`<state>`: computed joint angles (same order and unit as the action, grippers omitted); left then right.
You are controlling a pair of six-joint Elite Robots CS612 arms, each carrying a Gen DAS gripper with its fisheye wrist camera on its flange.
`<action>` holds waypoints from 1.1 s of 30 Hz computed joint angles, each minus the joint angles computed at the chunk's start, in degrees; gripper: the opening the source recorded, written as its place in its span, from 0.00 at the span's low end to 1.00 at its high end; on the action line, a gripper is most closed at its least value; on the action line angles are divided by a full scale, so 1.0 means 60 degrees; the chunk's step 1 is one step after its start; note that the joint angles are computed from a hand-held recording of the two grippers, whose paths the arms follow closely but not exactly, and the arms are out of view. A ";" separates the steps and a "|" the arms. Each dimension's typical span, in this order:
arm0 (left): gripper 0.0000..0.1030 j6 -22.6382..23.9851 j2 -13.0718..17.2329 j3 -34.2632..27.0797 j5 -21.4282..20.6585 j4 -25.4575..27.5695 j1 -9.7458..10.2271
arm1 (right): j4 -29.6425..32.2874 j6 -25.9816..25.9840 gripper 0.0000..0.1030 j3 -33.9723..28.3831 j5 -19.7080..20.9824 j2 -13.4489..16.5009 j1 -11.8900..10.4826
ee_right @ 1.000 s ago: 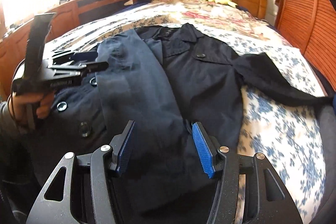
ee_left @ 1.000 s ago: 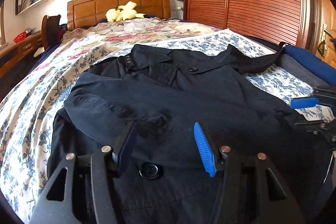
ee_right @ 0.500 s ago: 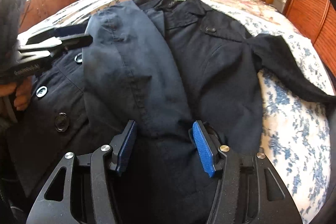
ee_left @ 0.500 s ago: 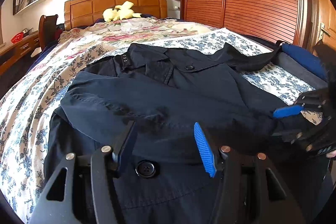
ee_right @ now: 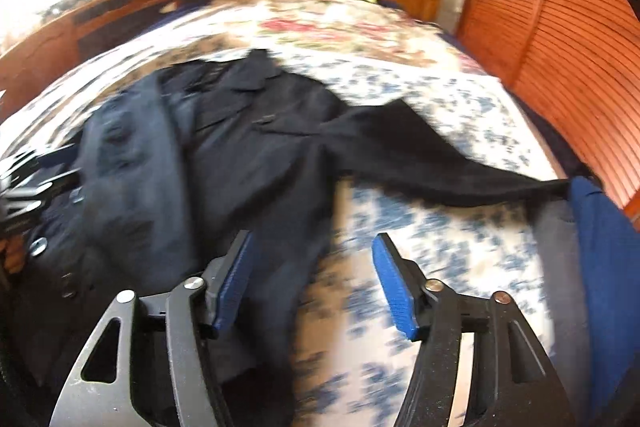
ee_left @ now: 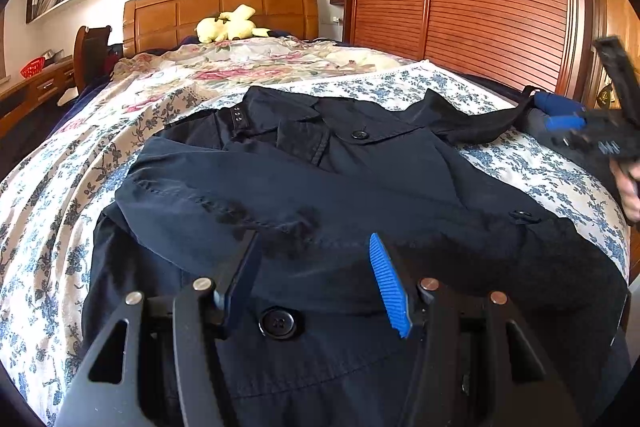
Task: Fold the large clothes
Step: 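Move the right gripper to the other sleeve cuff and grasp it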
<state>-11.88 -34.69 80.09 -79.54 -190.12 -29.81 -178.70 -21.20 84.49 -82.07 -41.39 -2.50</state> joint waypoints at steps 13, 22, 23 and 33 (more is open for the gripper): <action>0.53 0.0042 -0.0010 0.0043 0.0022 -0.0095 -0.0008 | 0.1881 0.2378 0.72 -0.2723 -0.1114 0.1254 -0.0593; 0.53 0.0030 -0.0020 0.0035 -0.0096 -0.0042 0.0020 | 0.3079 0.3827 0.71 -0.3863 -0.1208 0.1974 -0.0813; 0.53 0.0024 -0.0019 0.0033 -0.0112 -0.0032 0.0023 | 0.3112 0.3934 0.68 -0.3945 -0.1216 0.2025 -0.0817; 0.53 0.0013 -0.0006 0.0003 -0.0151 0.0005 0.0023 | 0.2956 0.3244 0.03 -0.4470 -0.1492 0.2263 -0.0623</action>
<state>-11.80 -34.72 80.11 -80.45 -190.09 -29.67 -160.96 -1.73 57.68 -91.02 -27.81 -6.24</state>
